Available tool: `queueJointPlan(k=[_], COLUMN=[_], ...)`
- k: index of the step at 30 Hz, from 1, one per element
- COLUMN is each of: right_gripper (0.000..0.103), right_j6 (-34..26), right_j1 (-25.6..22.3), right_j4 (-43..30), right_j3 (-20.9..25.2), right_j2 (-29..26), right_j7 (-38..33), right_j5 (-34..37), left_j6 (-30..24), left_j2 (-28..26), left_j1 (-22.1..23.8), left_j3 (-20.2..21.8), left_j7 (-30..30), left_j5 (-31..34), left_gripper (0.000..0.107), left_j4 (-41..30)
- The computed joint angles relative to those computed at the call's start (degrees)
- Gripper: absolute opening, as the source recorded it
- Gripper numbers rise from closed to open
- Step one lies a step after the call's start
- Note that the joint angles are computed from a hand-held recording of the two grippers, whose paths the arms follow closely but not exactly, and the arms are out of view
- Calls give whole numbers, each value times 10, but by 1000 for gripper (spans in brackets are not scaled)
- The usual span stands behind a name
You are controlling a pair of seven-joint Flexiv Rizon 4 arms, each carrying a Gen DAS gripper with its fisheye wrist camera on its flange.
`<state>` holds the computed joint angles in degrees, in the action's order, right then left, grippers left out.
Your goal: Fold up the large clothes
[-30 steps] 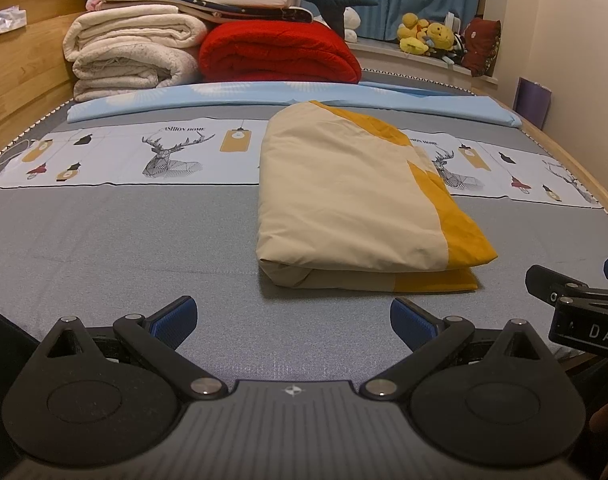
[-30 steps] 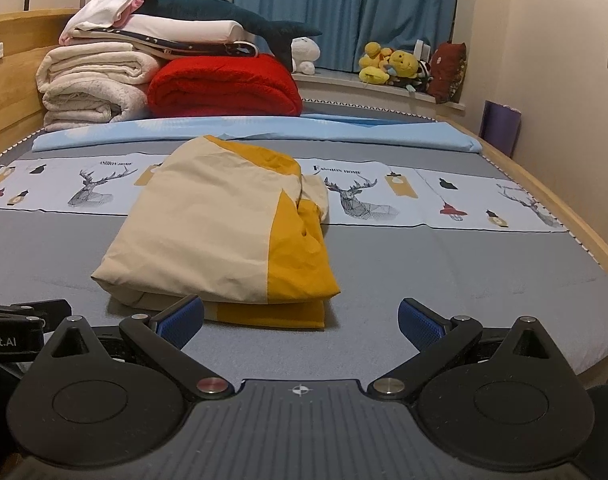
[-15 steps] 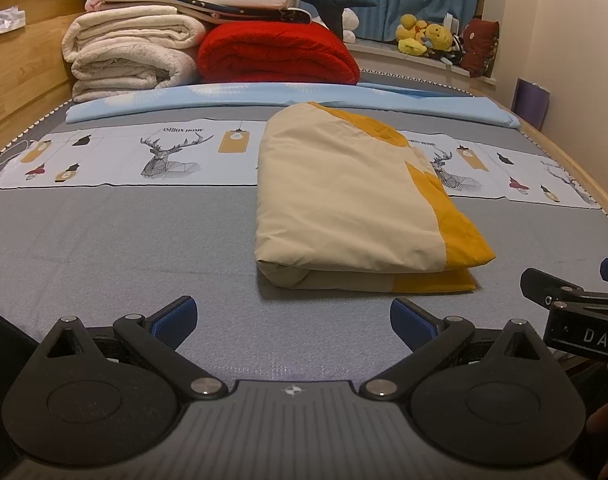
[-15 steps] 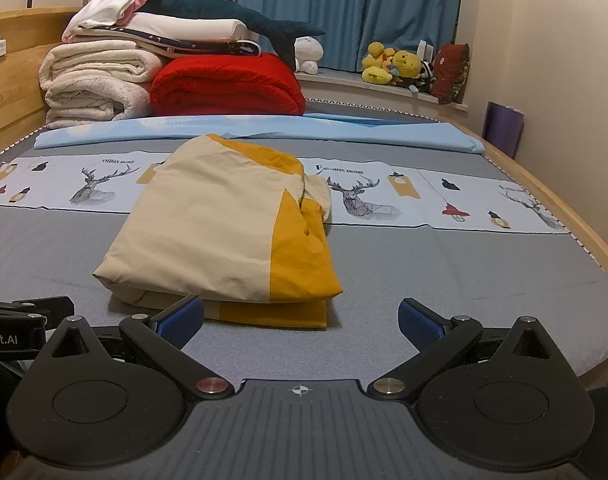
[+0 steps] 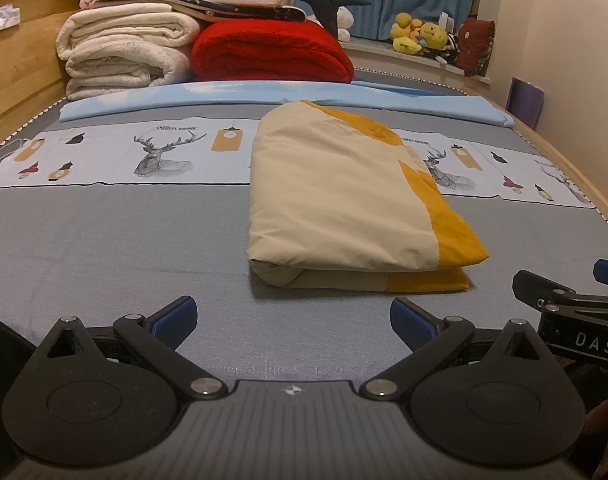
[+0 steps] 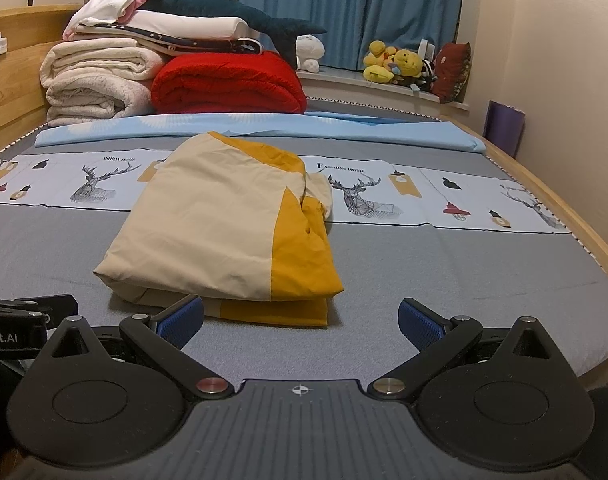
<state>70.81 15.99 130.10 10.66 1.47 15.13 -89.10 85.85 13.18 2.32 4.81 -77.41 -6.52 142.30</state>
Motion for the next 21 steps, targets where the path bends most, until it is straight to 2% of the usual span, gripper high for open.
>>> queueJointPlan(k=[9, 21], right_gripper=[102, 102], right_j6=[-1, 8], right_j1=[1, -4], right_j4=[0, 4], right_j3=[1, -2], right_j2=[0, 2], right_j7=[-2, 2], right_j5=[3, -6], left_j6=[2, 15], left_j2=[0, -6], left_j1=[6, -13], left_j3=[-4, 9], left_j7=[-7, 28], left_j5=[13, -13], left_gripper=[103, 103], left_j4=[0, 4])
